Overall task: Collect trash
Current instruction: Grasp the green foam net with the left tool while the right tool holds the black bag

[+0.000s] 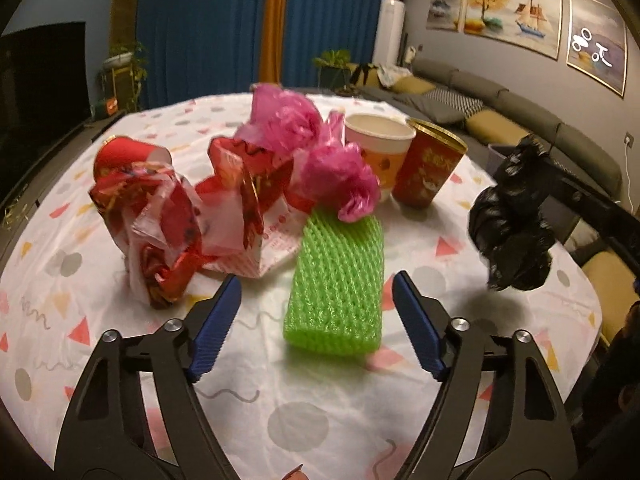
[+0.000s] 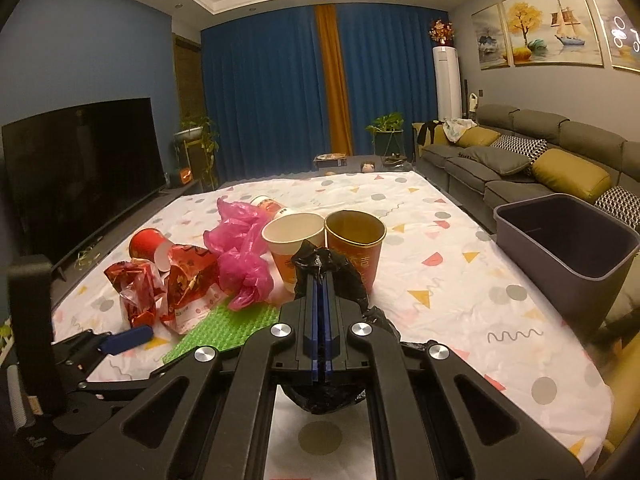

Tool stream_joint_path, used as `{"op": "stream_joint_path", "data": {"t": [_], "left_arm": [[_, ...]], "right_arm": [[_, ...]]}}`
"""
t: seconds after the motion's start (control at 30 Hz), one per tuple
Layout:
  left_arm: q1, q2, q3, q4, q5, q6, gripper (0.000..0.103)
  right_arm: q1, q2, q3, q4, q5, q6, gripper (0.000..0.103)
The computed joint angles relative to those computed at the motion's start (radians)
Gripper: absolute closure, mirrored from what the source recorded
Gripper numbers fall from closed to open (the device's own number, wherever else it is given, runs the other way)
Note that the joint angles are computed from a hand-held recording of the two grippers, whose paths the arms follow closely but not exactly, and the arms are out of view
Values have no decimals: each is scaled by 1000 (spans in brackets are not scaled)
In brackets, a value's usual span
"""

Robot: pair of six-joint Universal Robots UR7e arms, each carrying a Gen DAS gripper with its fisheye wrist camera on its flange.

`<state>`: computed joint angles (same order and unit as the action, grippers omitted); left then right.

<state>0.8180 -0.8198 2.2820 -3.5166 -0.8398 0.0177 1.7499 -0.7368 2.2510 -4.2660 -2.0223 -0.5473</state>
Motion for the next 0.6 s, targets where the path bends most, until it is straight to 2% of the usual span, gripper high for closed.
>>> {"op": "stream_joint_path", "data": {"t": [0.13,0.3,0.43,0.53,0.6], "left_arm": [[15,-8,-16,82,-12,-41,38],[42,-14,-47,184,-57,-73,58],[48,-13,-51,191,-82,-69,69],[54,-17,-46,175,-101,-66,84],[55,-20,-37,156,-112,-58,89]], "right_arm": [[-4,-7,9,-7,-1,-1,100],[-2,-10,14,-12,-5,-3,100],[0,-12,16,-11,-8,1,100],[-1,-15,20,-12,-6,-1,100],[0,-15,21,-13,-7,-4,100]]}}
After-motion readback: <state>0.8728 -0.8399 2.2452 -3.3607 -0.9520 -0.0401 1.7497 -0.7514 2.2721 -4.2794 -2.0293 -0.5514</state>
